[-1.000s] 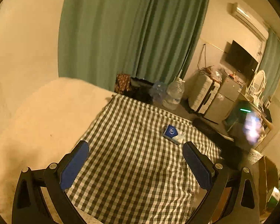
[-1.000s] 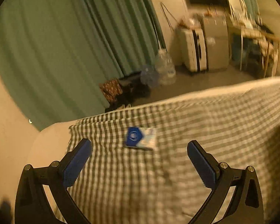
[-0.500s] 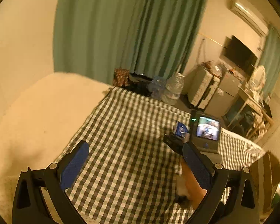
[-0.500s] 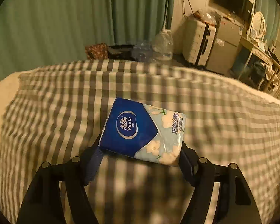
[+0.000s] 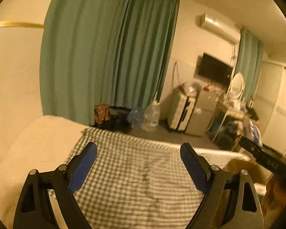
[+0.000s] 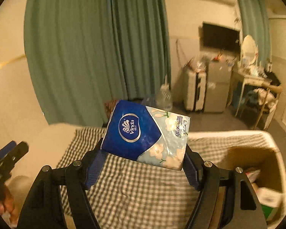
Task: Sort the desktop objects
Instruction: 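Carry the tissue pack over the cardboard box and open the right gripper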
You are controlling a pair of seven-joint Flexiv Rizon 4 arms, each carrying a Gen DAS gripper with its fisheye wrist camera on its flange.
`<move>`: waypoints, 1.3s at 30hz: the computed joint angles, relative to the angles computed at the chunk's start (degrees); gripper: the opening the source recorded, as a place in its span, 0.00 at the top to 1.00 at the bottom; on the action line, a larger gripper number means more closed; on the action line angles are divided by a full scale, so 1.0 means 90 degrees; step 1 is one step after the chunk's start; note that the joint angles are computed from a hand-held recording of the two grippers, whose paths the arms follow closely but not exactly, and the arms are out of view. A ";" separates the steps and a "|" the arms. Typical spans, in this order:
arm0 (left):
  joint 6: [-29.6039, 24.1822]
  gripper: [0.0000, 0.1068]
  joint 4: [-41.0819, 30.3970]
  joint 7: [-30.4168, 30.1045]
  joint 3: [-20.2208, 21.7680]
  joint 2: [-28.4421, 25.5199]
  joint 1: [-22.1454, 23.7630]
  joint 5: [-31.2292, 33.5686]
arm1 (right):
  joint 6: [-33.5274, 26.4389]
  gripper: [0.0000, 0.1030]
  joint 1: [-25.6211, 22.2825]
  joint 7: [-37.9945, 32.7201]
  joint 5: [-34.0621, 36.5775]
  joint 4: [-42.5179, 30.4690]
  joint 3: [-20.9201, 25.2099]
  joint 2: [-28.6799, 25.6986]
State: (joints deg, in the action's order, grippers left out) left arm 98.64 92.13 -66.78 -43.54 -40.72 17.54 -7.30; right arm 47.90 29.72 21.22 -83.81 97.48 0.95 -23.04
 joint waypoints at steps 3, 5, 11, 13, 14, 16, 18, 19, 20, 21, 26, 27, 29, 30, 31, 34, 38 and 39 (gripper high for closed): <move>0.0413 0.14 0.0433 -0.0355 -0.0162 0.0383 -0.0020 0.0081 | -0.0602 0.29 0.0036 0.0174 -0.0170 0.0670 0.0161 0.0664; 0.0378 0.14 0.0540 -0.0594 -0.0228 0.0563 -0.0114 0.0196 | -0.0877 0.29 -0.0087 0.0274 -0.0142 0.1173 0.0370 0.1078; 0.0096 0.14 0.0226 -0.0517 0.0247 0.0604 -0.1219 0.0390 | -0.1028 0.29 -0.0708 0.0851 -0.0168 0.2496 0.0752 0.1816; -0.0057 0.14 -0.0036 -0.0390 0.0475 0.0462 -0.1680 0.0317 | -0.1002 0.29 -0.0910 0.0718 -0.0101 0.2650 0.0740 0.1815; -0.0155 0.14 -0.0242 -0.0310 0.0649 0.0329 -0.1990 0.0260 | -0.1011 0.29 -0.1014 0.0629 -0.0057 0.2701 0.0704 0.1774; -0.0330 0.14 -0.0585 -0.0135 0.0889 0.0091 -0.2476 0.0137 | -0.0829 0.29 -0.1239 0.0569 -0.0059 0.2725 0.0597 0.1671; -0.0563 0.14 -0.1125 0.0122 0.1100 -0.0333 -0.2970 0.0015 | -0.0501 0.29 -0.1489 0.0587 -0.0203 0.2744 0.0449 0.1499; -0.0604 0.14 -0.1254 0.0226 0.1175 -0.0468 -0.3125 -0.0035 | -0.0321 0.29 -0.1608 0.0526 -0.0208 0.2738 0.0382 0.1377; -0.0674 0.14 -0.1466 0.0285 0.1365 -0.0629 -0.3371 -0.0120 | -0.0186 0.29 -0.1694 0.0408 -0.0122 0.2748 0.0344 0.1257; -0.0812 0.14 -0.1765 0.0317 0.1633 -0.0812 -0.3659 -0.0225 | -0.0114 0.28 -0.1751 0.0289 -0.0011 0.2774 0.0319 0.1161; -0.1562 0.14 -0.3066 0.0061 0.2901 -0.1627 -0.4734 -0.0711 | 0.0622 0.18 -0.2032 0.0344 0.0061 0.2866 0.0118 0.0786; -0.1598 0.14 -0.3131 0.0037 0.2954 -0.1696 -0.4785 -0.0749 | 0.0539 0.12 -0.2015 0.0475 -0.0007 0.2918 0.0104 0.0822; -0.1637 0.14 -0.3176 0.0033 0.3033 -0.1763 -0.4855 -0.0767 | 0.0429 0.05 -0.2021 0.0900 -0.0355 0.3005 0.0080 0.0925; -0.1618 0.14 -0.3127 0.0062 0.3037 -0.1745 -0.4856 -0.0754 | 0.0415 0.03 -0.2046 0.1047 -0.0475 0.3038 0.0097 0.0990; -0.1573 0.14 -0.3019 0.0104 0.3028 -0.1689 -0.4828 -0.0733 | 0.0428 0.02 -0.2084 0.1144 -0.0582 0.3055 0.0111 0.1048; -0.1339 0.14 -0.2533 0.0255 0.2789 -0.1373 -0.4589 -0.0718 | 0.0108 0.02 -0.2048 0.1110 -0.0496 0.3137 0.0252 0.1279; -0.0907 0.06 -0.1763 0.0479 0.2367 -0.0779 -0.4115 -0.0695 | -0.0092 0.00 -0.2099 0.1417 -0.0732 0.3305 0.0420 0.1835; -0.0754 0.05 -0.1492 0.0550 0.2223 -0.0555 -0.3923 -0.0662 | -0.0139 0.00 -0.2081 0.1571 -0.0804 0.3336 0.0487 0.1964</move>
State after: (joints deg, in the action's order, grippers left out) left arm 91.85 78.71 -61.83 -23.54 -45.71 -17.76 -13.25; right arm 46.65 10.99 35.36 -91.05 127.51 5.33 -5.36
